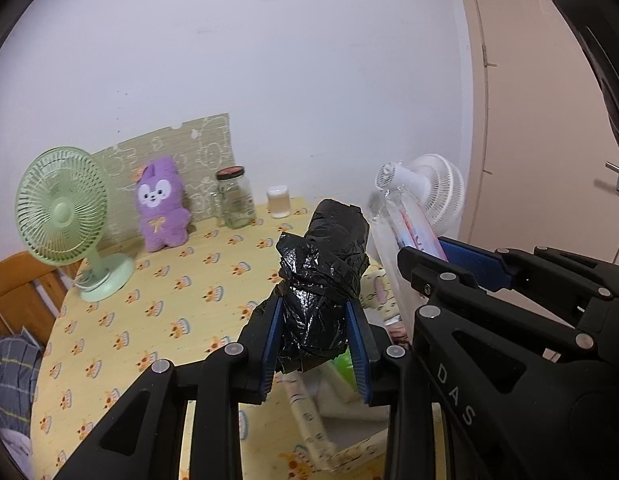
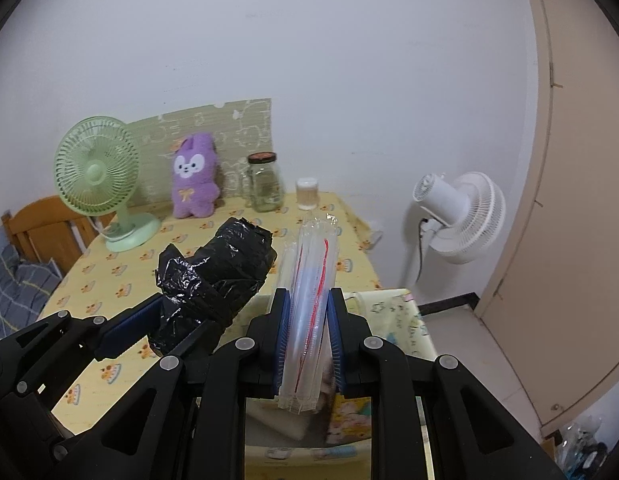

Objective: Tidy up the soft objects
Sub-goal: 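Lift the black bag and straw pack and carry them toward the gift box, then lower the bag and straw pack into the gift box and open both tools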

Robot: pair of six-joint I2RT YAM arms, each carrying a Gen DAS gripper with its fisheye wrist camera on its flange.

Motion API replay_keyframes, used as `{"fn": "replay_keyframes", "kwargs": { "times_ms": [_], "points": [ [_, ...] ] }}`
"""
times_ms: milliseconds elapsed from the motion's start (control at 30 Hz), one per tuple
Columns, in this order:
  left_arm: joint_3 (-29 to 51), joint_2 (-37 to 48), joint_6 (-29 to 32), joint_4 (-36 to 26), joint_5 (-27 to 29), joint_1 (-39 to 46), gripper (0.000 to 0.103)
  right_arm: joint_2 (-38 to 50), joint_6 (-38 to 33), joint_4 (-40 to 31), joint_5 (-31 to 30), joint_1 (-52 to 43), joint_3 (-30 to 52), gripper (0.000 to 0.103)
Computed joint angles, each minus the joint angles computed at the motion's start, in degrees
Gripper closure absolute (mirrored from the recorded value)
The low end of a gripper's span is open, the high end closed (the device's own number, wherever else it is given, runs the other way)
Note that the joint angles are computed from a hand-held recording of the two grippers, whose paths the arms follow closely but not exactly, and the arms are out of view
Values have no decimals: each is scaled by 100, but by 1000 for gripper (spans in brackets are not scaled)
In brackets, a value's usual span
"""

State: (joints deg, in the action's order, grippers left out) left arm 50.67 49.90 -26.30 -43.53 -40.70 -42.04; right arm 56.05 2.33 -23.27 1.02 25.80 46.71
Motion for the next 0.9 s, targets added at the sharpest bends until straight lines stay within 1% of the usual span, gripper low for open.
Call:
{"fn": "replay_keyframes", "kwargs": {
  "times_ms": [300,433,500,700,800,833,867,900],
  "points": [
    [-33,498,172,577,326,96,71,183,-206,260,-389,-582,-132,82],
    [-97,751,190,847,616,217,71,360,-284,404,-564,-825,-215,82],
    [-121,884,221,964,880,336,71,489,-314,439,-619,-935,-222,82],
    [-157,1227,186,1206,1173,330,69,720,-407,531,-733,-1229,-328,82],
    [-133,1395,184,1237,1352,348,62,813,-444,567,-753,-1332,-381,82],
    [-122,1449,204,1236,1413,355,57,843,-464,590,-774,-1370,-408,82],
    [-105,1514,213,1222,1440,350,48,865,-479,608,-800,-1405,-432,82],
    [-93,1566,220,1214,1436,337,43,911,-497,608,-836,-1447,-441,82]
  ]
}}
